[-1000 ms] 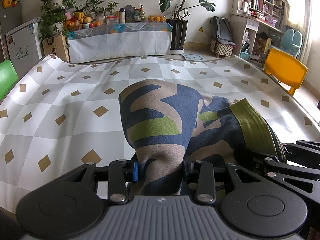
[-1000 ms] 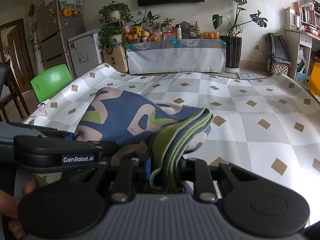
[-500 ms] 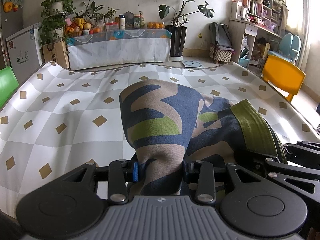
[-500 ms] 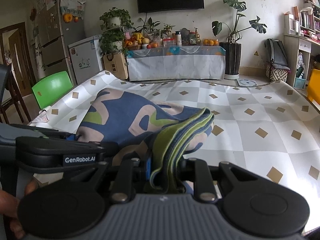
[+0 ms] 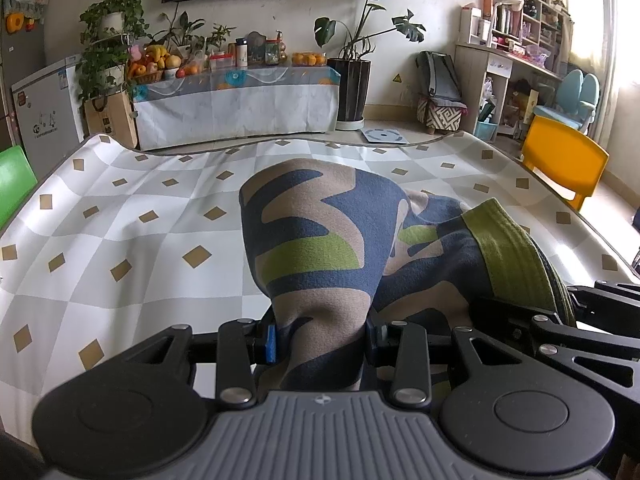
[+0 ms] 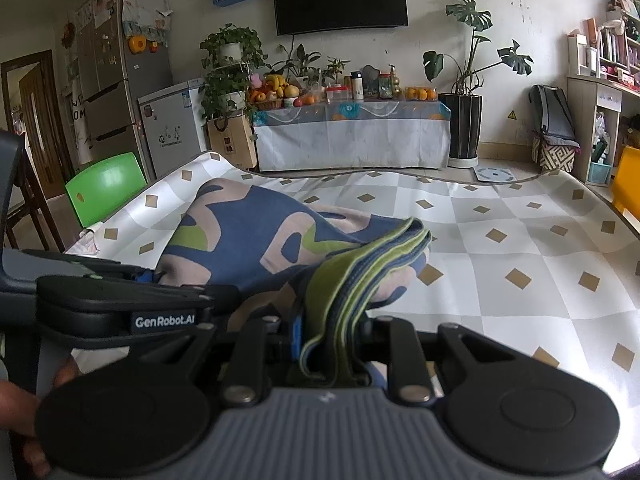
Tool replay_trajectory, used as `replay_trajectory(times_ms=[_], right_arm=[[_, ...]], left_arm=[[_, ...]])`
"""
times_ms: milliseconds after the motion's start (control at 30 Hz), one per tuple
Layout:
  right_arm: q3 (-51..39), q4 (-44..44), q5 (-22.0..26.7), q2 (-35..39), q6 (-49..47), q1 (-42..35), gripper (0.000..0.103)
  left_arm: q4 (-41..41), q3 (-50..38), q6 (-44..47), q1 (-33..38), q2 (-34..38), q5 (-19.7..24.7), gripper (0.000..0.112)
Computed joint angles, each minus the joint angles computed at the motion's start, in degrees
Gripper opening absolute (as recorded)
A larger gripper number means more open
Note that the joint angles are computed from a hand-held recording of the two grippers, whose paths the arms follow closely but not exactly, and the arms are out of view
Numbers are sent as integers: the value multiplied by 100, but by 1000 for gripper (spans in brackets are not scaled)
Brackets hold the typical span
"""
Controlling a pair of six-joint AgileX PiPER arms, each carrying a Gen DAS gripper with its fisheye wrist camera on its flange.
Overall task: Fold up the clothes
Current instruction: 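Hold the folded navy lettered pants stack raised with both grippers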
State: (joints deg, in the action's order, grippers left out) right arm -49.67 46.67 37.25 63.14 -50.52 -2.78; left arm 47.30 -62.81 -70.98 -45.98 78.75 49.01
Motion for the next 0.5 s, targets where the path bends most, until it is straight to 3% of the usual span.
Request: replay_trajectory(times_ms=[500], right_arm=[[-530,315,284,300,-343,-380,20]], left_arm=[[42,-700,242,52,400,125,36]])
